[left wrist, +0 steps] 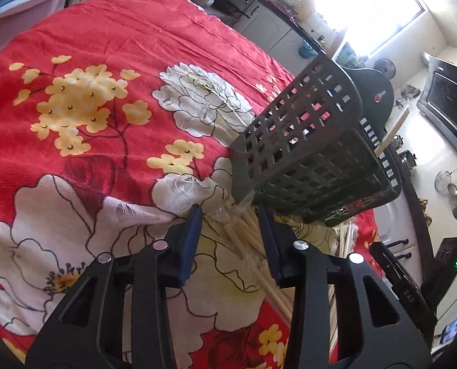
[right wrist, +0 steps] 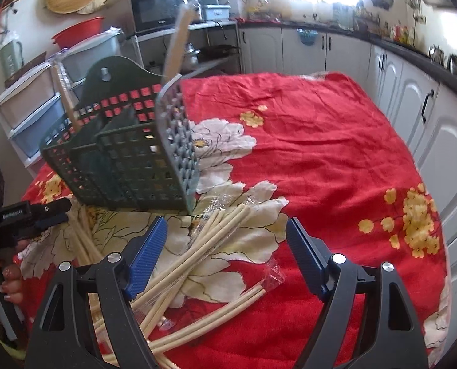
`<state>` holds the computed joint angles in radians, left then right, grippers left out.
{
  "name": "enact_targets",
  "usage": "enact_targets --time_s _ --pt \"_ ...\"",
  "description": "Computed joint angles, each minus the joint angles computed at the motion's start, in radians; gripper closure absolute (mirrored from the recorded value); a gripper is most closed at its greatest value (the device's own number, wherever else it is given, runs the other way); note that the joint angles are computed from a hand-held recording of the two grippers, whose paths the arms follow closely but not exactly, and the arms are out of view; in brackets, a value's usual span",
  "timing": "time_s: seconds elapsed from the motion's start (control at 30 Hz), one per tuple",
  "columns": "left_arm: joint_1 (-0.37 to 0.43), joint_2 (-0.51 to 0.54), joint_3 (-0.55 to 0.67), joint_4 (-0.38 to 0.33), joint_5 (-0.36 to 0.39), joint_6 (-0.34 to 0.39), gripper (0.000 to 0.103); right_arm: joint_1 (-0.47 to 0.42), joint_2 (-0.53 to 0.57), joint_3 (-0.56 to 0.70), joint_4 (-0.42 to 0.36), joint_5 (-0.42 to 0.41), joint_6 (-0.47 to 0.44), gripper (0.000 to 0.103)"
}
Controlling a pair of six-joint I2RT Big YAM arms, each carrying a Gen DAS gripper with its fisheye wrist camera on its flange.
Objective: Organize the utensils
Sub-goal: 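Close the right gripper on another chopstick while the left gripper grasps one too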
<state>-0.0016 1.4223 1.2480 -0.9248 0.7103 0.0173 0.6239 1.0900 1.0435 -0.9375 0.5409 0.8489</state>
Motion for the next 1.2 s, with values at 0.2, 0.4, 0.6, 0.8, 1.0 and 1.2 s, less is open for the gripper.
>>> enact_targets --time_s 0.2,0.4,0.6,0.8,1.0,1.2 --pt "0.01 0.024 0.014 -0.021 0.024 -0.003 0.079 -0.087 0.012 -0.014 0.046 -0.153 0.017 0.039" --pt "0.022 0.037 0.024 -0.043 0.058 -0.003 0.086 -0.162 0.025 -0.032 0.096 -0.277 0.047 0.05" --pt "0.031 0.048 0.031 -0.058 0.087 -0.006 0.092 -0.192 0.024 -0.045 0.12 -0.318 0.068 0.073" --pt "0.049 0.053 0.035 -0.083 0.129 -0.004 0.096 -0.193 0.005 -0.061 0.141 -0.324 0.071 0.088" --pt "0.069 0.045 0.032 -0.102 0.148 0.014 0.1 -0.189 -0.018 -0.068 0.154 -0.314 0.061 0.089" --pt "0.094 0.037 0.03 -0.087 0.168 -0.007 0.1 -0.169 -0.05 -0.065 0.145 -0.286 0.055 0.09"
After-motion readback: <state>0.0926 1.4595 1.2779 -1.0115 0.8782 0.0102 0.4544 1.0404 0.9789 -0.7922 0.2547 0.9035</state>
